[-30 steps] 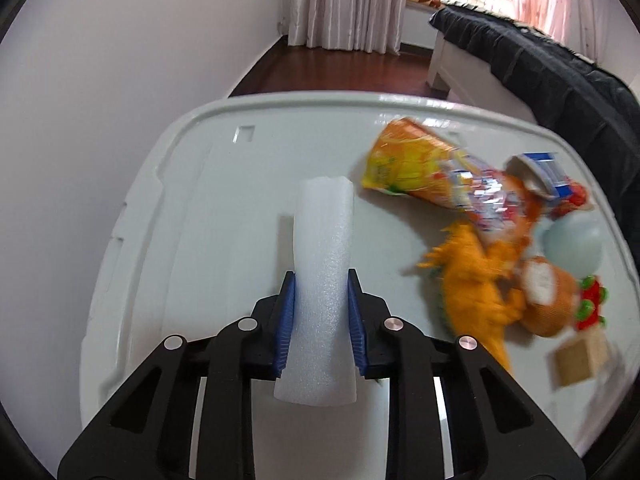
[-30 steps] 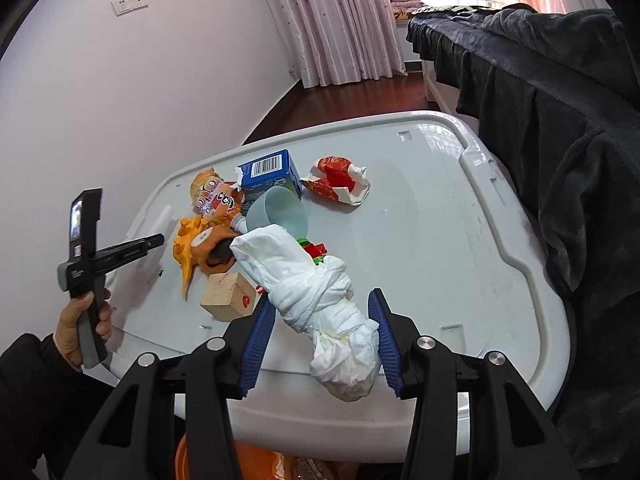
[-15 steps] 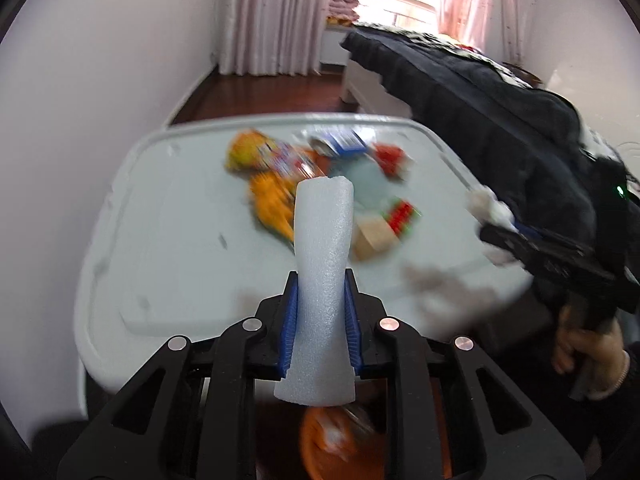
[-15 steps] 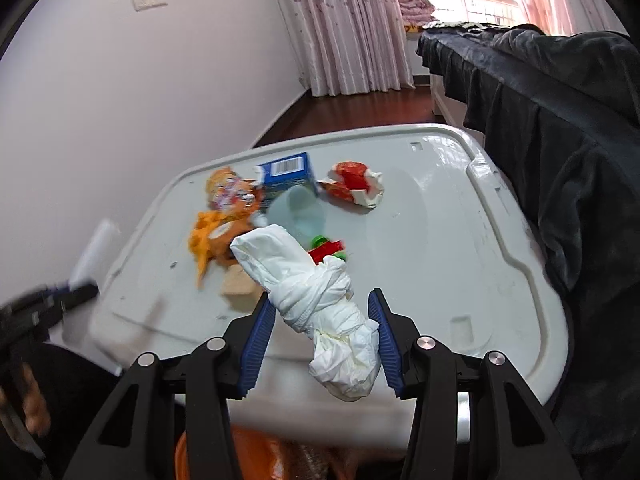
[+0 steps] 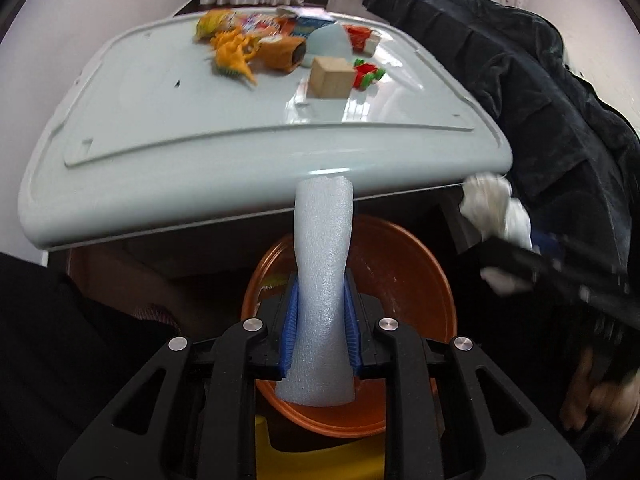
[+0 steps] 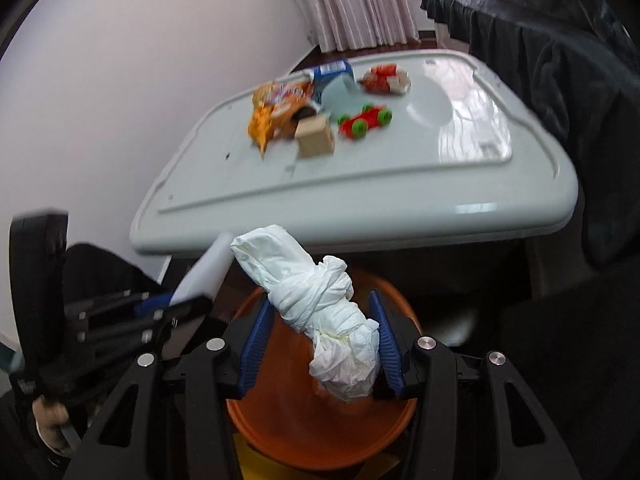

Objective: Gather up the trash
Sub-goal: 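Carry the foam strip and tissue over the bucket and open both grippers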

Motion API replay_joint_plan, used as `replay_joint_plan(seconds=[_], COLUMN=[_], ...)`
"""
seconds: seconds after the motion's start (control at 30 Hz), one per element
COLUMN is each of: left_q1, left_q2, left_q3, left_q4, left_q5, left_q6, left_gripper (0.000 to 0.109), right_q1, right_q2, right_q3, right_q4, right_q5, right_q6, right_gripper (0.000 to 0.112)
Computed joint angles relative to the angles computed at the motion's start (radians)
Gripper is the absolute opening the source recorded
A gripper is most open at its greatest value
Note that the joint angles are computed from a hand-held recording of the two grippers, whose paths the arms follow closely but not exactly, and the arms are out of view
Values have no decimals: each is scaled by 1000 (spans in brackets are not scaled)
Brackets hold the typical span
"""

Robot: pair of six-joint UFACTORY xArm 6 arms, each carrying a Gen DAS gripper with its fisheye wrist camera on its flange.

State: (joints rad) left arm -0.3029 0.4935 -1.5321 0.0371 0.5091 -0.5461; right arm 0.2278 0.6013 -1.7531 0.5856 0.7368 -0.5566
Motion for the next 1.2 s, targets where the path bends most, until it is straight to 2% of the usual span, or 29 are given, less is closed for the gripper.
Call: replay_joint_plan(seconds=[0.27,0.67,0.77,0.83,0.87,0.93,1.2], left_q1=[2,-3,-5,-6,-6,-4,3], left_q2=[40,51,57,64,67,69,55], left_q3=[-35,-50,-64,-78,-83,-86,-64], left_q4=[-52,-51,-28,-4,-3,-7,-31], left_q5=[57,82,98,122,132,142,117], left_q6=[28,38,22,3,0,-4,-2], left_gripper=[21,22,26,33,36,52,53], right_q1=[-2,-1,-1,-1,-1,-3,-12], right_q2=[35,51,48,44,42,36,41], right_q3=[-31,-44,-38,-30,-28,-19,-37], right_q4=[-50,-67,-70,-77,-76,-66,-43], right_q5=[36,53,45,29,25,13,12], right_q6=[64,74,77,85,87,86,97], right_gripper=[50,50,54,63,64,64,68])
